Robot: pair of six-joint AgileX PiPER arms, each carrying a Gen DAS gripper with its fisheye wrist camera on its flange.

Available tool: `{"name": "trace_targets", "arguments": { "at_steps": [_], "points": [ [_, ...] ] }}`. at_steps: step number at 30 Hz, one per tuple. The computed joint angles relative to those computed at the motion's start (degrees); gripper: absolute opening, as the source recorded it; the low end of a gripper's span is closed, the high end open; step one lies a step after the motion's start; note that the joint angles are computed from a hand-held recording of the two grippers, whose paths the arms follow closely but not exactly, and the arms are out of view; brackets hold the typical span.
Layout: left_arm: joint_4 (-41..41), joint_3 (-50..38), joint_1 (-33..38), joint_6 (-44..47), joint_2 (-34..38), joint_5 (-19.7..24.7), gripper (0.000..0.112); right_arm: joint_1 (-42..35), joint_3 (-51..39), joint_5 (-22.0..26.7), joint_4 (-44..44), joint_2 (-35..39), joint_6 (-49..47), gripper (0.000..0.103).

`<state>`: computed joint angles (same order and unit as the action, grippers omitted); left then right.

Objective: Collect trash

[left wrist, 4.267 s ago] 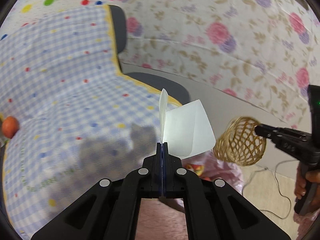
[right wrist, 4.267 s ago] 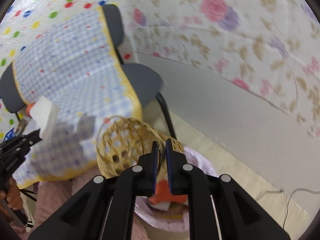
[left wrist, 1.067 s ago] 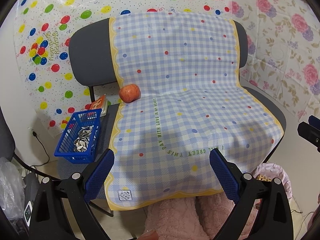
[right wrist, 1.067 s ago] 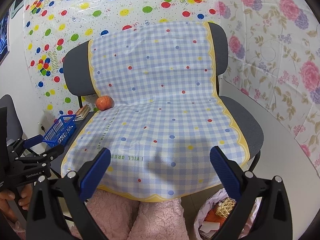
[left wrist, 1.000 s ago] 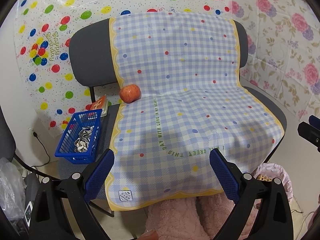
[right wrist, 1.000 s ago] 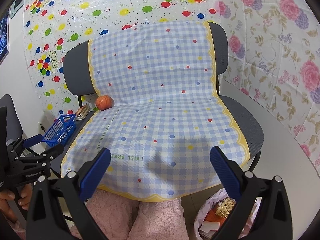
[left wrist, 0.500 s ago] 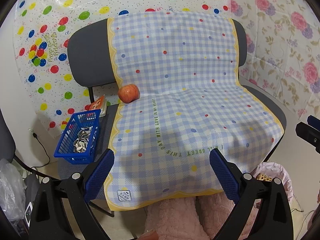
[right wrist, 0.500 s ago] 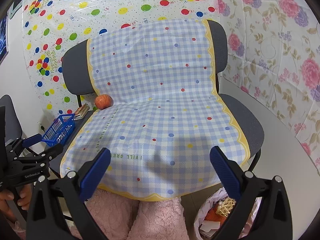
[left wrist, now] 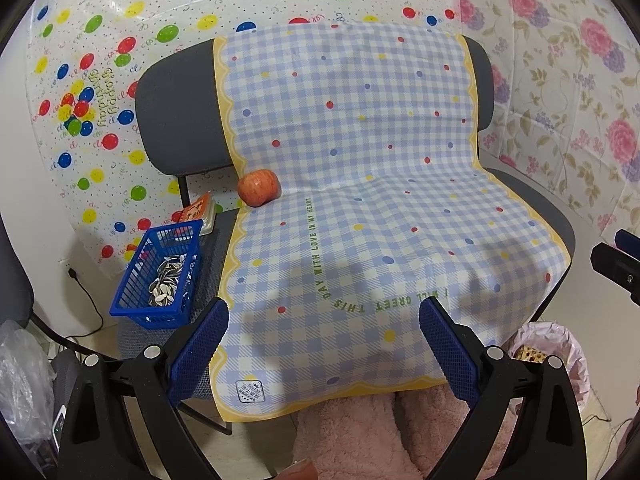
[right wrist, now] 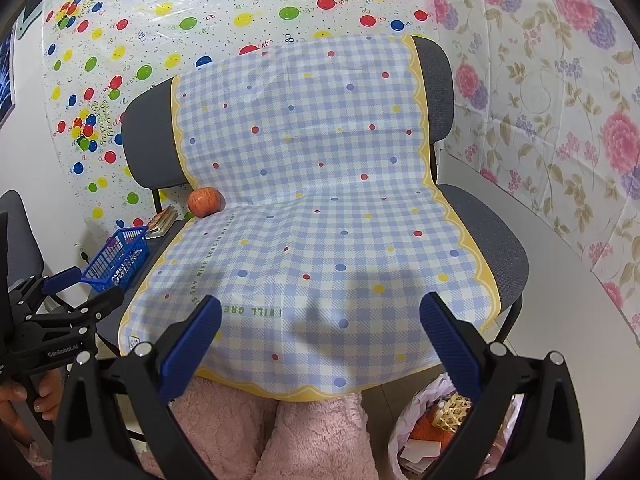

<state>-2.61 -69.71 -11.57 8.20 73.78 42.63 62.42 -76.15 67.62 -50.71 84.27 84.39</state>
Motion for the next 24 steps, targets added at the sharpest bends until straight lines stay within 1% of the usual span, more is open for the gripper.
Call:
{"name": "trace_targets", "arguments": {
  "at_steps": [20, 22, 24],
  "points": [
    [-2.2, 0.7, 0.8, 2.1, 0.1, -0.2, 0.095, -0.3, 1.0, -0.5, 0.3, -0.2, 0.6, 0.097],
    [-3.3, 1.3, 0.9, 3.1, 0.0, -0.6, 0.095, -0.6, 1.4, -1.0, 0.4, -0.3, 0.8, 0.097],
    [-5.8, 2.2, 1.6, 5.9, -0.3, -1.9, 0.095, -1.4, 1.8, -1.7, 0.9, -0.4, 0.5, 0.097]
  ]
}}
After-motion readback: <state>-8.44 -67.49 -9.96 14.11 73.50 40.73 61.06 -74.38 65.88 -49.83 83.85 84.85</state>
